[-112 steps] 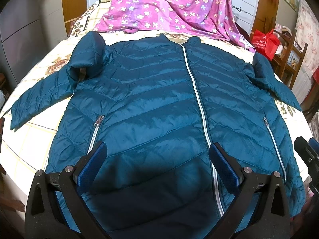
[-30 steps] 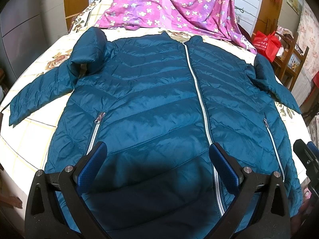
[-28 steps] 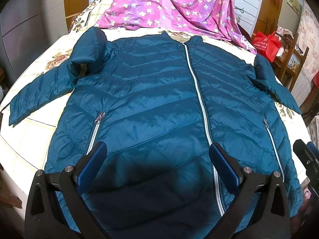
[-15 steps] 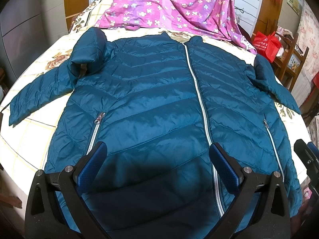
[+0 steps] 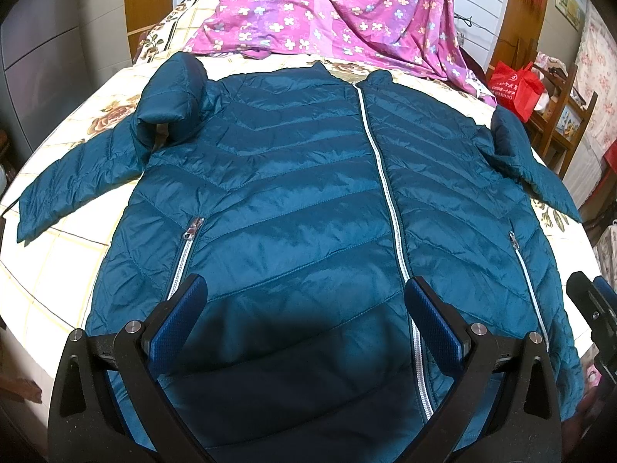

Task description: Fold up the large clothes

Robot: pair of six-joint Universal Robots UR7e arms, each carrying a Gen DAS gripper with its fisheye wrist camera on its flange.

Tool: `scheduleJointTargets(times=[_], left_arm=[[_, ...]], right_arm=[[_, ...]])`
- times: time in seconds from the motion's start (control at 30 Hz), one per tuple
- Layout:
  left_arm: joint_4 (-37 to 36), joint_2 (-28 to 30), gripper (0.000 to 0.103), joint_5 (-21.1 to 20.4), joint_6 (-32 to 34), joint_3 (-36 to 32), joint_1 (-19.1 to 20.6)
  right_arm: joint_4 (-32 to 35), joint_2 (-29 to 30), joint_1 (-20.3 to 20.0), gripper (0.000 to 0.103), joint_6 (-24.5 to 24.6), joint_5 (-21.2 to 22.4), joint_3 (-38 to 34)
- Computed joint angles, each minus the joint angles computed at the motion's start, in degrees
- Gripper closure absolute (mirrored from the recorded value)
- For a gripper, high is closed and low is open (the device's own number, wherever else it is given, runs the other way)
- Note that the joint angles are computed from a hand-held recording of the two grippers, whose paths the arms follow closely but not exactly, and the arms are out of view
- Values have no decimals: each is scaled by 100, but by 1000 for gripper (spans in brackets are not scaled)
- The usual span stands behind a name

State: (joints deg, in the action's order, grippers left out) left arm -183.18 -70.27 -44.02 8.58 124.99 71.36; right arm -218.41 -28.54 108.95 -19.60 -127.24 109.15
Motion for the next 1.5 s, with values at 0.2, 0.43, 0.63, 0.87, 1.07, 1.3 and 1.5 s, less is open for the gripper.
scheduleJointTargets(times=[0.2, 0.43, 0.63, 0.87, 1.07, 1.3, 1.5], left_arm=[[-4, 5, 1, 0, -11, 3, -5], [-26, 33, 1, -8, -52, 19, 6], [6, 4, 1, -3, -46, 21, -6], [10, 0, 1, -5, -43, 18, 0], [-60, -13, 1, -111, 12, 47, 0], [136, -85, 1, -265, -52, 8, 41], [171, -244, 1, -324, -119, -279, 299]], right_arm=[[30, 4, 9, 0, -4, -30, -12], [-143, -5, 25, 0, -112, -21, 51], [-148, -79, 11, 0, 18, 56, 139], [-134, -137, 24, 0, 70, 83, 186], [-135, -49, 96, 0, -122, -41, 93], [8, -21, 57, 0, -90, 0, 21], [-36, 6, 74, 0, -254, 17, 13]])
